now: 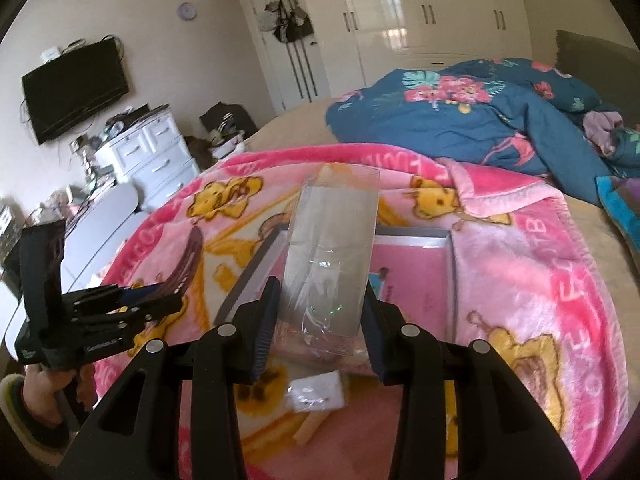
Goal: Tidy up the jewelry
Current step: 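Carry the clip and bag into the grey box and open both tools to release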
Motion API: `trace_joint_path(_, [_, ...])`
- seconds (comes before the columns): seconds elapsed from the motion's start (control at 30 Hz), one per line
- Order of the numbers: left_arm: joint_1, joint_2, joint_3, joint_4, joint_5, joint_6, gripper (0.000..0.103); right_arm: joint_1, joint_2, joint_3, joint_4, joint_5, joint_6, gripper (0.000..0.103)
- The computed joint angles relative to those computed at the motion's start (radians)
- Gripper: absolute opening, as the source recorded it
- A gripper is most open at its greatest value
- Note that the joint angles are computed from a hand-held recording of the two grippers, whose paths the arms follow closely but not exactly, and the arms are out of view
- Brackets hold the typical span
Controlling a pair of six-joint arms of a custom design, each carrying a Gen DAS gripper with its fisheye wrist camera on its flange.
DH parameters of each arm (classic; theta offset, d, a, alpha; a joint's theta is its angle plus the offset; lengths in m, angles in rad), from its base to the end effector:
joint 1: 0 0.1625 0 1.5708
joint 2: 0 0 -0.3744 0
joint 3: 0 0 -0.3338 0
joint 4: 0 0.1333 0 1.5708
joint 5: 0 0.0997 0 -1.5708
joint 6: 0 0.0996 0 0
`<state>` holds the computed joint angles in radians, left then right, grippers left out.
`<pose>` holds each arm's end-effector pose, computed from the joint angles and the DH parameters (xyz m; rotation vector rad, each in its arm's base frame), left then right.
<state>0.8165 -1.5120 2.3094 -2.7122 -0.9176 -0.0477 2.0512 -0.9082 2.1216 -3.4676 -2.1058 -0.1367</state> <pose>-0.1160 -0.4065 0.2566 0.7474 2.4639 -0.7509 0.2943 -0.3862 0.1415 0.5383 -2.5086 1.0145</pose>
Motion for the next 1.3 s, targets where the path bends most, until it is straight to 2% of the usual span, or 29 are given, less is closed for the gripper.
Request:
trace_joint_path(0.17, [0.016,0.056,-0.042,-0.024,0.000,0.023,0.025,-0.042,-0.002,-0.003,-0.026,-0.008,-0.029,0.038])
trace_joint_path(0.63, [0.071,0.200,-0.119,-0.061,-0.005,0.039,0.025,-0.131,0.007,-0.005,-0.026,-0.012,-0.034,0.038])
trace_joint_path(0.97, [0.124,0.282,-0.159,-0.077,-0.021,0.039,0.025,-0.170,0.030,-0.022,-0.002,-0.008,-0.027,0.038])
trace_joint_path(1.3, [0.164,0.339,-0.179,-0.105,-0.018,0.048,0.025,-0.195,0.096,-0.068,0.059,0.020,-0.021,0.038])
